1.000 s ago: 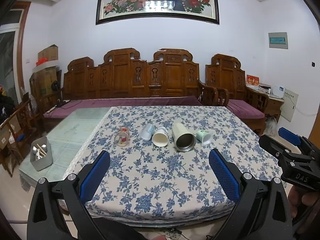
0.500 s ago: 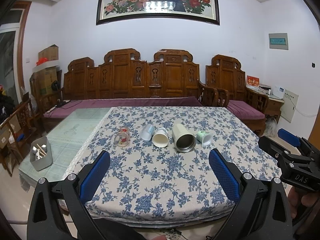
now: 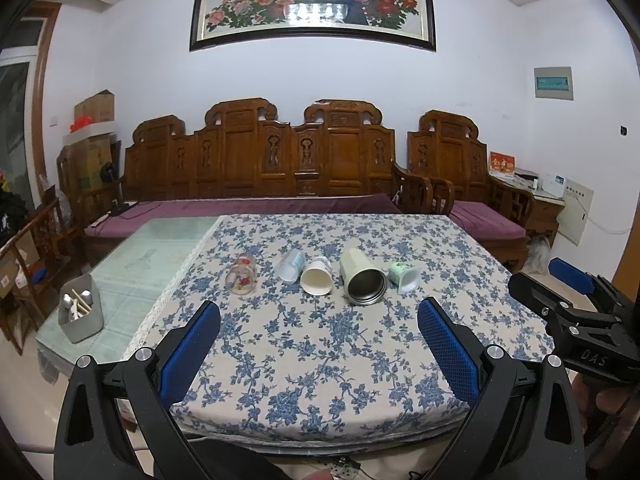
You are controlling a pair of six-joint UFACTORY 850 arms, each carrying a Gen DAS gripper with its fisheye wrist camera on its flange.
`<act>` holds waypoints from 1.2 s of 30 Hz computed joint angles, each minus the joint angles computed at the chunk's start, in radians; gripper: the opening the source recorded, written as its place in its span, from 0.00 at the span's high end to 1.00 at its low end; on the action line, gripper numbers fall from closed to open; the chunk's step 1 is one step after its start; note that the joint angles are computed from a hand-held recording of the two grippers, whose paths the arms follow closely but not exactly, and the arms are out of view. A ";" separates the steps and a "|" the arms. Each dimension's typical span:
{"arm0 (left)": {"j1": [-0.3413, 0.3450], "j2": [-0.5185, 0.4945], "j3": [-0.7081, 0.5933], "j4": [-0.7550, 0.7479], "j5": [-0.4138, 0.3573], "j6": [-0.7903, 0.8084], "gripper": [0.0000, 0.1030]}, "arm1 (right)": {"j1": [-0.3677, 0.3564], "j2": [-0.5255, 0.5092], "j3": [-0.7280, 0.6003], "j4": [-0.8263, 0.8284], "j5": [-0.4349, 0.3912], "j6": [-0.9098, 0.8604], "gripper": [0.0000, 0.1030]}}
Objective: Flip cup upside down
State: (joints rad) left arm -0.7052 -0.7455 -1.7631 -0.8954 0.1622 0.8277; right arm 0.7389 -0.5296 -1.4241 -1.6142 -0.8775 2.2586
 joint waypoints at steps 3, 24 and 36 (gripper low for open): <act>-0.001 0.004 0.005 0.009 0.002 -0.009 0.08 | 0.000 0.001 0.001 -0.001 0.000 0.000 0.03; -0.004 0.019 0.022 0.035 0.010 -0.036 0.08 | 0.000 0.003 0.005 -0.005 -0.001 0.006 0.03; -0.006 0.013 0.008 -0.069 0.000 0.074 0.08 | -0.003 -0.005 -0.009 0.009 0.016 0.002 0.03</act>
